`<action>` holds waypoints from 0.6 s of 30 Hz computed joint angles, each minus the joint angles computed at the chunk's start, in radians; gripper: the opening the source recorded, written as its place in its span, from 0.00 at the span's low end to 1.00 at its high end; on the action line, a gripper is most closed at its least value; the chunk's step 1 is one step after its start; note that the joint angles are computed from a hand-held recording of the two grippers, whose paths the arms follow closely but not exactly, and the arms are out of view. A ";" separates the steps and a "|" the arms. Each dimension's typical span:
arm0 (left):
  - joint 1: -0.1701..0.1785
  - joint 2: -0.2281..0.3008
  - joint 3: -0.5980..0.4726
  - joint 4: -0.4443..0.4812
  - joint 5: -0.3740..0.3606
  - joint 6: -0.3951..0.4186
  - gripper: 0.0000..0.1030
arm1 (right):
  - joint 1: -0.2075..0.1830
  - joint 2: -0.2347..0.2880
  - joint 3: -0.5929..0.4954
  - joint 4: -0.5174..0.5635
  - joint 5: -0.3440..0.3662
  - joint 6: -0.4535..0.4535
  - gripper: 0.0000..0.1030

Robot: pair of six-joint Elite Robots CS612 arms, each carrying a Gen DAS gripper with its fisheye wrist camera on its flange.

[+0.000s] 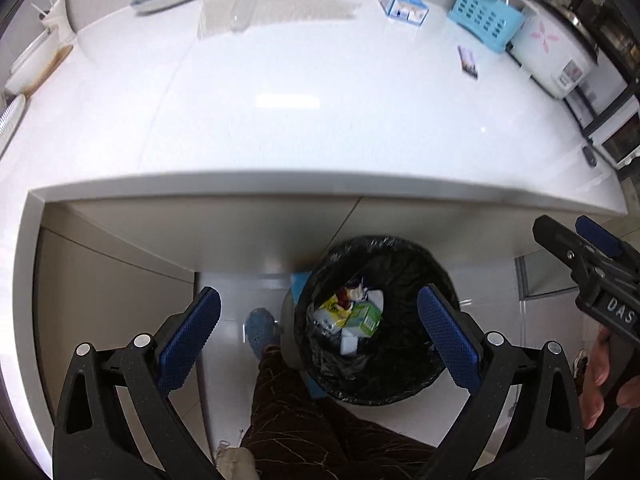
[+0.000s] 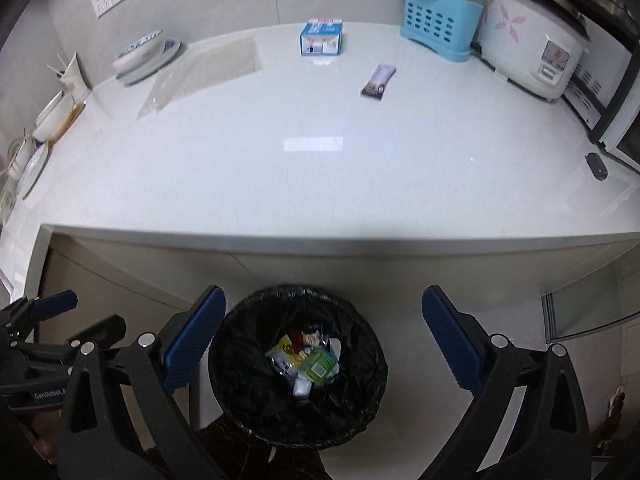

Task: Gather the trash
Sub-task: 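Raise both tools over the counter toward the coffee stick and plastic tube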

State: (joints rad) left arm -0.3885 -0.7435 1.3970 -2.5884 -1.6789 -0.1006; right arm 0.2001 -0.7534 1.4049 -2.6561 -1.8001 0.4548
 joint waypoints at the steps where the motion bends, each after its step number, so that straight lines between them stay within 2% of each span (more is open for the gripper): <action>1: 0.001 -0.001 -0.004 -0.002 -0.002 0.003 0.94 | 0.000 0.001 -0.008 0.000 -0.011 -0.001 0.92; 8: 0.003 0.006 -0.064 0.013 0.013 0.000 0.94 | -0.012 0.006 -0.070 0.025 -0.039 -0.011 0.92; 18: 0.019 0.043 -0.198 0.059 0.008 -0.004 0.94 | -0.027 0.031 -0.162 0.040 -0.073 -0.028 0.92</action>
State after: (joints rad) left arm -0.3691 -0.7004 1.1987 -2.5295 -1.6713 -0.1042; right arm 0.1731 -0.7224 1.2428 -2.6166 -1.8727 0.4265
